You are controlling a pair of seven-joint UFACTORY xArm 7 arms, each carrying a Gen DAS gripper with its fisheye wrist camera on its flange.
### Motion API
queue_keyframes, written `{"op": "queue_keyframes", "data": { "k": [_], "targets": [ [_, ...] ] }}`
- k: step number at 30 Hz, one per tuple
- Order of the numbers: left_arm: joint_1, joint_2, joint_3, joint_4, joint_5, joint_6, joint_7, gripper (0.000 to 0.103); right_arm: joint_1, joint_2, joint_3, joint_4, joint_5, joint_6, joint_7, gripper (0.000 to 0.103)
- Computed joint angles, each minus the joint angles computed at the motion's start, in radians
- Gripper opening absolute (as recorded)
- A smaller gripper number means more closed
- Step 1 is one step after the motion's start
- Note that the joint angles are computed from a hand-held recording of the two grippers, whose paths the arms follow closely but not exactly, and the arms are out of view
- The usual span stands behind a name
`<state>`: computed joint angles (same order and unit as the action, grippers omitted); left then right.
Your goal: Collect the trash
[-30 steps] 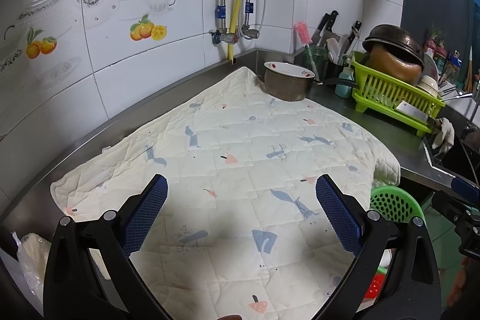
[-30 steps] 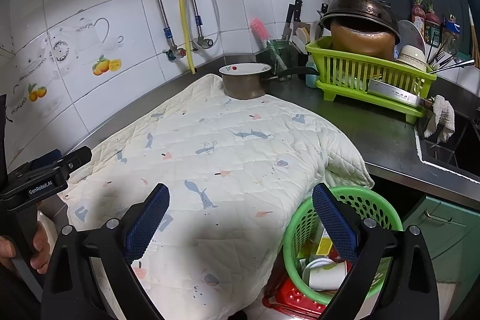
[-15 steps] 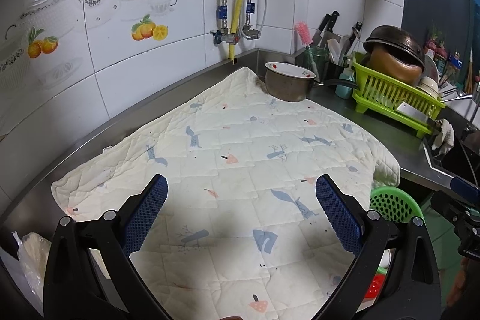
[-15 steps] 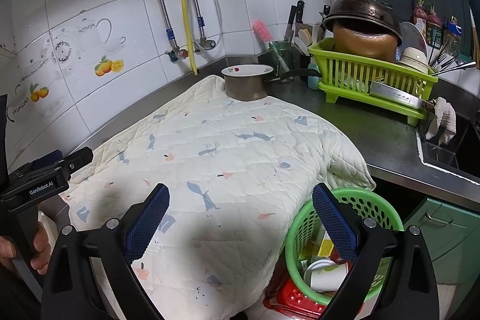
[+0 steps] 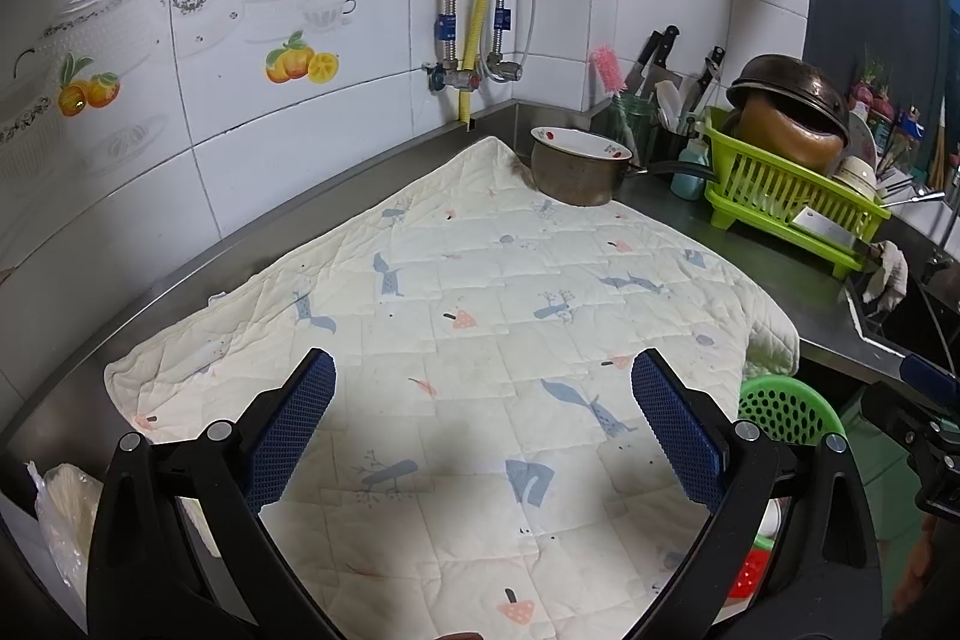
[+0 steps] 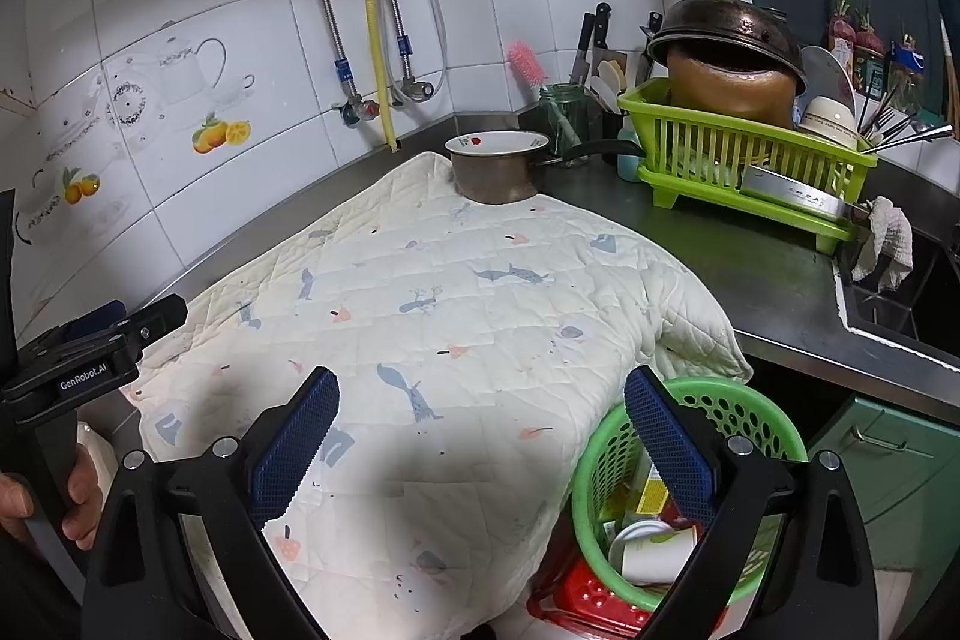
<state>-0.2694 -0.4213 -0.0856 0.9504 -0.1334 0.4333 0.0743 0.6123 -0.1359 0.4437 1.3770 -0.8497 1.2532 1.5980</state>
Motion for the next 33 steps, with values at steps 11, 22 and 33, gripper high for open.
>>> {"op": "queue_keyframes", "data": {
  "k": [11,22,33],
  "targets": [
    [0.003,0.0,-0.002,0.002,0.006,0.006,-0.011,0.098,0.0,0.003,-0.002,0.003,-0.002,-0.007,-0.003,0.093],
    [0.002,0.0,0.0,0.002,0.004,0.004,-0.008,0.098,0.003,0.011,-0.008,0.006,-0.005,-0.019,-0.002,0.093],
    [0.004,0.001,-0.001,0.0,0.006,0.001,-0.009,0.098,0.003,0.008,-0.012,-0.001,-0.004,-0.029,-0.002,0.093]
  ]
}}
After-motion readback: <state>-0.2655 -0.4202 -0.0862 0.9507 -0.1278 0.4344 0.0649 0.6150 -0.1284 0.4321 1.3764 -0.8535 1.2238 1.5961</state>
